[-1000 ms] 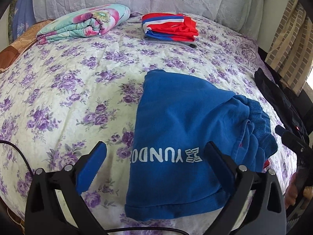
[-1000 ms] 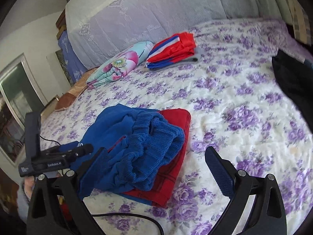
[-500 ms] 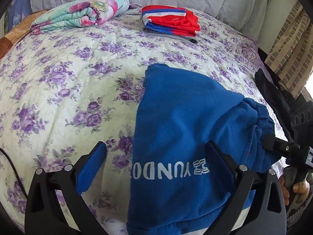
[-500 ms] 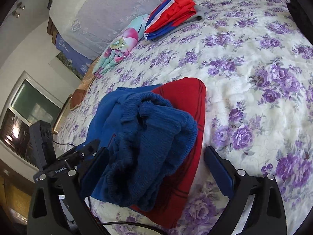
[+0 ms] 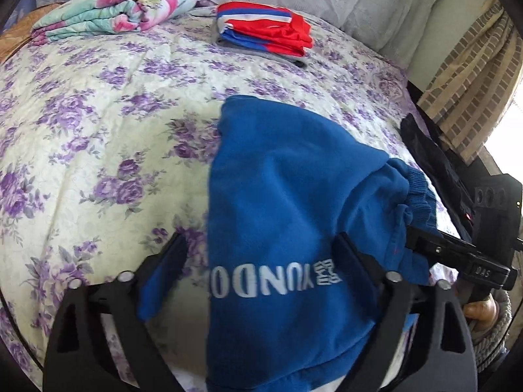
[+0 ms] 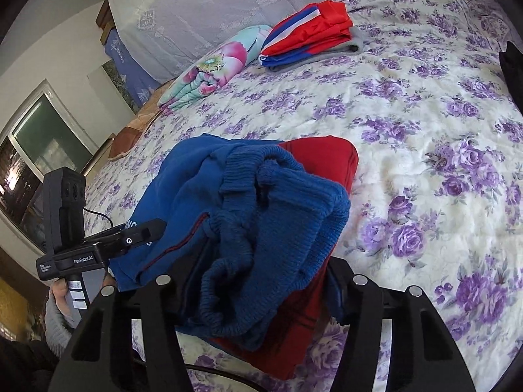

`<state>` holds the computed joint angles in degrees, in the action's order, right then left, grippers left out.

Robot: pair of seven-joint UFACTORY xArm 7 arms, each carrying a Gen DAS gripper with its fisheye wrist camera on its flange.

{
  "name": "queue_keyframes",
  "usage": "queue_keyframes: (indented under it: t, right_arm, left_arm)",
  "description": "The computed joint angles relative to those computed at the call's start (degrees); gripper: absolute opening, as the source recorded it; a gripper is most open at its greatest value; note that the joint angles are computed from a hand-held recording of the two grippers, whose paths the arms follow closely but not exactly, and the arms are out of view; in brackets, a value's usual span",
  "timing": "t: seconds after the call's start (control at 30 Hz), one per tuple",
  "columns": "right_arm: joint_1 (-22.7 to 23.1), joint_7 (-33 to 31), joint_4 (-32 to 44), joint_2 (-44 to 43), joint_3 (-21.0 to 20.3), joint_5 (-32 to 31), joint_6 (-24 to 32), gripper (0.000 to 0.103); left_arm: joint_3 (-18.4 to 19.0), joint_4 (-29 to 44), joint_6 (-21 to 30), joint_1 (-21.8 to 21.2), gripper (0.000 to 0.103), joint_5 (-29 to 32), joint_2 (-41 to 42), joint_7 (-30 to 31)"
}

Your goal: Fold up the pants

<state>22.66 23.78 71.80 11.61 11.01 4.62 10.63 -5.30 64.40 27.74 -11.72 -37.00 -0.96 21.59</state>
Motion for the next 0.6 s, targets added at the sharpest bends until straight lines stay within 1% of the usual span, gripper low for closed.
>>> queue_keyframes:
  t: [0.07,0.1,0.13,0.17,0.2,0.23,0.3,0.33,0.4,0.43,0.47,0.53,0.6]
  right_arm:
    - [0.0,0.0,-0.2,0.0,0.0,0.1,-0.3,0.061]
    - [0.0,0.0,-0.2,0.0,0.0,0.0,-0.2,0.061]
    - [-0.1,-0.2,-0.2,0.0,0.1,0.2,-0.3,0.061]
    - [-0.4,-0.6,-0.3,0.0,0.4,0.8,-0.4,0.061]
    - [-0.8,-1.3,-0.4,0.0,0.8,1.6,-0.6,0.061]
    - [-1.2,-2.2,-0.6,0.0,1.3,2.5,-0.9,0.061]
    - [-1.6,-3.2,-1.1,-0.2,1.7,3.7,-1.5,0.061]
    - [-1.6,-3.4,-1.5,-0.5,1.7,3.9,-2.1,0.061]
    - [-1.0,-3.2,-1.8,-0.8,1.1,3.1,-2.7,0.058]
    - [-1.2,-3.7,-1.3,-0.8,1.3,3.2,-2.3,0.057]
    - [-1.4,-4.5,-0.5,-0.8,1.4,3.4,-1.4,0.053]
    - [-2.1,-7.1,3.1,-0.3,1.6,3.4,2.0,0.049]
    - [-1.5,-6.6,7.7,0.8,-0.4,0.5,5.2,0.048]
  left_arm:
    - [0.0,-0.4,-0.1,0.0,0.094,-0.8,-0.2,1.0]
    - [-0.1,-0.5,-0.2,-0.1,0.088,-0.6,-0.3,0.8]
    - [0.1,0.0,1.1,-0.1,0.081,-2.6,-0.4,2.3]
    - [0.3,0.5,3.0,-0.1,0.065,-5.5,-0.3,4.4]
    - [0.5,1.0,4.7,0.0,0.055,-7.5,-0.4,5.6]
    - [0.3,0.8,4.3,0.0,0.053,-7.0,-0.8,5.4]
    - [0.1,0.1,3.0,-0.3,0.041,-6.9,-1.6,6.0]
    - [0.3,-0.2,2.8,-0.4,0.038,-7.4,-1.9,5.9]
    - [0.6,0.4,2.6,-0.5,0.024,-8.4,-2.2,6.7]
    - [0.6,1.3,2.3,-0.6,0.023,-7.7,-2.0,6.7]
    - [0.5,2.5,2.7,-0.6,0.022,-6.7,-1.6,5.9]
    - [0.2,7.3,4.2,-0.6,0.021,-1.9,0.7,3.0]
    - [-0.3,13.6,5.8,-0.4,0.021,2.6,4.1,0.7]
